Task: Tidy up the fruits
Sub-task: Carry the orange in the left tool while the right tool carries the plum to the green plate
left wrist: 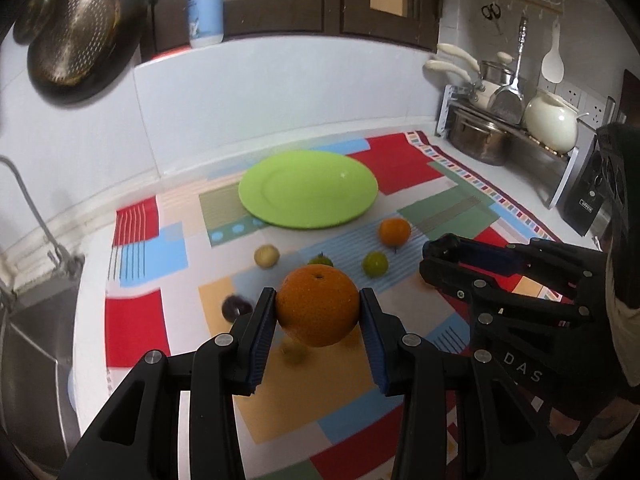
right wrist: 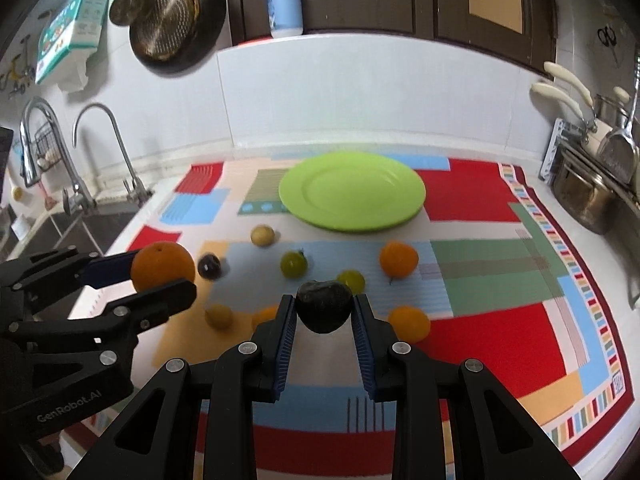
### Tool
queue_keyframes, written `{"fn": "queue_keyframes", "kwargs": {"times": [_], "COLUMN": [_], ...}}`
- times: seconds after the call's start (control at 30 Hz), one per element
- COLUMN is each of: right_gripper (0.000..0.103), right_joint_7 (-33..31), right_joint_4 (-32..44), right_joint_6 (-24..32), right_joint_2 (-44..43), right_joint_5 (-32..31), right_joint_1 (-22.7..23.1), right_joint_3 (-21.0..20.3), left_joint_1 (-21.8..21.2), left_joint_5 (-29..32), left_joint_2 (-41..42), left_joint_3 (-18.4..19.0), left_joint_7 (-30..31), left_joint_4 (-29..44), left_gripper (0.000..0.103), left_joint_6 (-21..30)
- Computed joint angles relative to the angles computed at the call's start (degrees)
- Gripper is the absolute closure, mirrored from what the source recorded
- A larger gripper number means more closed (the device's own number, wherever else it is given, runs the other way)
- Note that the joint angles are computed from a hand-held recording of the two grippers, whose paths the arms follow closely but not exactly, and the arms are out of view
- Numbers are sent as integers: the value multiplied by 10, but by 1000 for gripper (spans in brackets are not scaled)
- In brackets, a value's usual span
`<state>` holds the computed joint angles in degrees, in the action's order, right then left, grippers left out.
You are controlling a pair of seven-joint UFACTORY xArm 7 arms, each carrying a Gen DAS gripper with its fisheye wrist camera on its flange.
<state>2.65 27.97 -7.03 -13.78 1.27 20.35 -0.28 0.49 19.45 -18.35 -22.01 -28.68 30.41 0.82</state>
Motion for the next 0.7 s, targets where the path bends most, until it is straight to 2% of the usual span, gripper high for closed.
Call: {"fn": "queue_keyframes", "kwargs": {"times": [0.07, 0.13, 0.2, 0.23, 0.37, 0.47, 0.5, 0.53, 0.57, 0.63, 0.7], "right_gripper": [73, 73, 73, 73, 73, 73, 73, 73, 73, 73, 73], "right_joint_7": [-1, -7, -23, -30, -71, -130, -158, -164, -157, -160, -205], "right_joint_4": [10, 26, 46, 54, 102, 142, 161, 174, 187, 218, 257], "right_joint_6": [-1, 2, 6, 7, 19, 37, 47, 53, 58, 79, 107], "right_joint_2": [4, 13, 24, 30, 62, 90, 101, 111, 122, 145, 171], "right_joint_5": [2, 9, 25, 33, 76, 140, 170, 176, 165, 166, 219], "right_joint_1": [14, 50, 106, 115, 162, 200, 216, 208, 196, 179, 154], "right_joint_3": [-14, -51, -106, -116, -163, -200, -215, -209, -202, -193, -171], "left_joint_1": [-1, 9, 32, 48, 52, -23, -33, -32, -56, -77, -86], "left_joint_5": [4, 14, 30, 42, 61, 13, 16, 14, -12, -66, -116], "left_joint_2": [9, 22, 33, 41, 85, 123, 135, 145, 161, 187, 214], "left_joint_3": [9, 8, -5, -16, -5, 68, 79, 79, 101, 118, 123], "left_joint_7": [13, 23, 23, 20, 35, 99, 101, 107, 135, 190, 238], "left_joint_4": [12, 29, 45, 56, 101, 137, 150, 162, 178, 205, 234], "left_gripper": [62, 62, 62, 62, 62, 62, 62, 62, 62, 62, 62], "left_joint_6": [-3, -6, -14, -17, -22, -9, -6, 0, 7, 16, 30]}}
